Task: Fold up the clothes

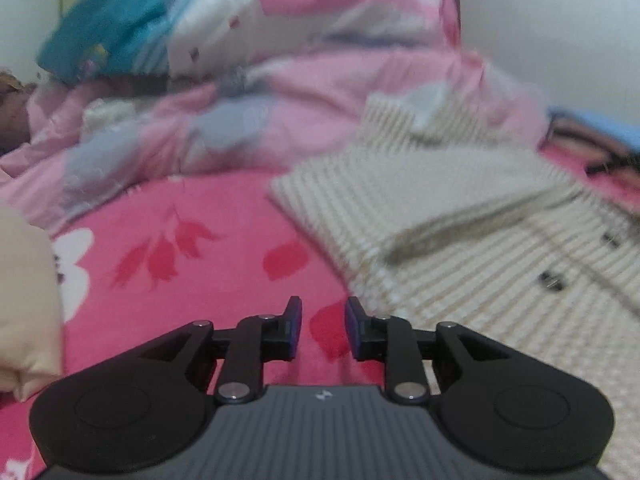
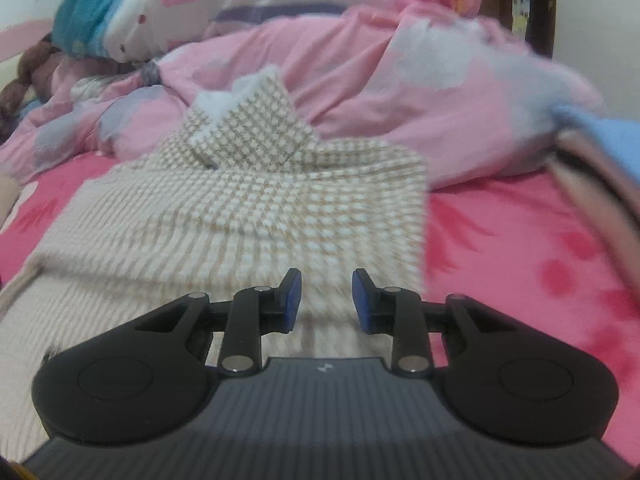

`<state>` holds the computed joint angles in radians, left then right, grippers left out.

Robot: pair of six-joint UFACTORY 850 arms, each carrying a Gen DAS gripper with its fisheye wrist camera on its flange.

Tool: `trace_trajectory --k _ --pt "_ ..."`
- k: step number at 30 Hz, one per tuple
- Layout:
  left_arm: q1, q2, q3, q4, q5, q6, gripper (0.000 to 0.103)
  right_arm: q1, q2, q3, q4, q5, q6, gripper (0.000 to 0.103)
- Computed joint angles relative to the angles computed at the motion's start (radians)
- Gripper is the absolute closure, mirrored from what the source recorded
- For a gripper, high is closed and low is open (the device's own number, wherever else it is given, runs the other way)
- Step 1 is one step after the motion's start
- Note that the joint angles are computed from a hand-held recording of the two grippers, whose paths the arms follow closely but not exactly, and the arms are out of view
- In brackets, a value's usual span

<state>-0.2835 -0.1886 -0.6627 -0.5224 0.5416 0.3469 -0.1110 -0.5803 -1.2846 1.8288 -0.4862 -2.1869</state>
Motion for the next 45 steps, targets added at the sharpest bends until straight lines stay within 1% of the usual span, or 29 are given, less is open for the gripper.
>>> trace_trajectory --k 1,3,5,6,9,10,11,12,14,15,17,18,20,21,23,25,27,29,31,33,34,36,37,38,40,43,45 --pt "-0.016 0.028 0.024 0.013 0.020 -0.011 0.072 -0.017 0.041 0.049 0.006 0.001 -0.041 0.076" --pt "-0.051 0.063 0.048 0.045 0.027 -0.022 0.071 -0.056 0.111 0.142 -0.023 -0.011 -0.082 0.076" --pt "-0.100 0.078 0.060 0.069 0.012 -0.028 0.071 -0.100 0.165 0.230 -0.062 -0.032 -0.103 0.076" --pt "-0.125 0.083 0.065 0.080 0.005 -0.031 0.071 -0.122 0.189 0.277 -0.055 -0.039 -0.140 0.076" --pt "-0.201 0.065 0.076 0.055 -0.025 0.009 0.069 -0.203 0.245 0.413 -0.020 -0.062 -0.257 0.076" --pt "-0.220 0.061 0.086 0.025 -0.035 0.026 0.069 -0.233 0.256 0.452 -0.001 -0.075 -0.297 0.076" --pt "-0.239 0.056 0.096 -0.005 -0.045 0.041 0.069 -0.268 0.267 0.488 0.022 -0.121 -0.331 0.076" --pt "-0.246 0.060 0.114 -0.019 -0.058 0.022 0.070 -0.312 0.279 0.522 0.022 -0.172 -0.339 0.076" --pt "-0.254 0.089 0.168 -0.005 -0.016 -0.040 0.069 -0.375 0.307 0.575 0.023 -0.206 -0.342 0.076" --pt "-0.257 0.110 0.196 -0.002 -0.004 -0.065 0.069 -0.402 0.324 0.602 0.016 -0.218 -0.345 0.075" --pt "-0.260 0.157 0.231 -0.014 -0.024 -0.092 0.069 -0.443 0.356 0.636 -0.017 -0.229 -0.326 0.075" --pt "-0.267 0.179 0.244 -0.044 -0.035 -0.070 0.068 -0.462 0.371 0.651 -0.030 -0.232 -0.319 0.075" --pt "-0.283 0.213 0.258 -0.116 -0.054 -0.005 0.066 -0.462 0.405 0.674 -0.006 -0.217 -0.334 0.075" --pt "-0.295 0.223 0.258 -0.158 -0.061 0.032 0.062 -0.461 0.415 0.677 -0.012 -0.239 -0.321 0.075" --pt "-0.301 0.233 0.254 -0.175 -0.067 0.041 0.062 -0.456 0.432 0.682 -0.039 -0.297 -0.284 0.075" --pt "-0.313 0.226 0.236 -0.197 -0.069 0.047 0.062 -0.421 0.445 0.686 -0.054 -0.344 -0.268 0.075" --pt "-0.327 0.213 0.212 -0.198 -0.066 0.037 0.062 -0.366 0.456 0.685 -0.065 -0.358 -0.270 0.075" --pt "-0.341 0.189 0.183 -0.156 -0.054 0.015 0.062 -0.311 0.461 0.675 -0.089 -0.357 -0.266 0.075" --pt "-0.354 0.153 0.146 -0.095 -0.045 -0.016 0.061 -0.256 0.450 0.649 -0.160 -0.360 -0.229 0.075" --pt "-0.362 0.094 0.092 0.020 -0.069 -0.079 0.061 -0.201 0.433 0.617 -0.246 -0.348 -0.187 0.075" --pt "-0.368 0.066 0.069 0.049 -0.082 -0.091 0.061 -0.178 0.427 0.605 -0.288 -0.336 -0.162 0.075" --pt "-0.391 0.008 0.022 0.042 -0.126 -0.051 0.062 -0.137 0.415 0.585 -0.398 -0.297 -0.089 0.075" --pt "-0.408 -0.005 0.021 0.017 -0.115 -0.012 0.063 -0.120 0.409 0.581 -0.452 -0.275 -0.058 0.075" --pt "-0.426 -0.018 0.021 -0.007 -0.103 0.025 0.063 -0.115 0.419 0.594 -0.476 -0.258 -0.069 0.075" --pt "-0.456 -0.008 0.055 -0.030 -0.048 0.070 0.063 -0.131 0.452 0.618 -0.548 -0.270 -0.069 0.073" --pt "-0.448 0.038 0.092 0.053 -0.082 -0.018 0.062 -0.162 0.498 0.635 -0.690 -0.301 0.001 0.073" --pt "-0.440 0.063 0.107 0.093 -0.105 -0.058 0.061 -0.173 0.524 0.647 -0.714 -0.310 0.004 0.075"
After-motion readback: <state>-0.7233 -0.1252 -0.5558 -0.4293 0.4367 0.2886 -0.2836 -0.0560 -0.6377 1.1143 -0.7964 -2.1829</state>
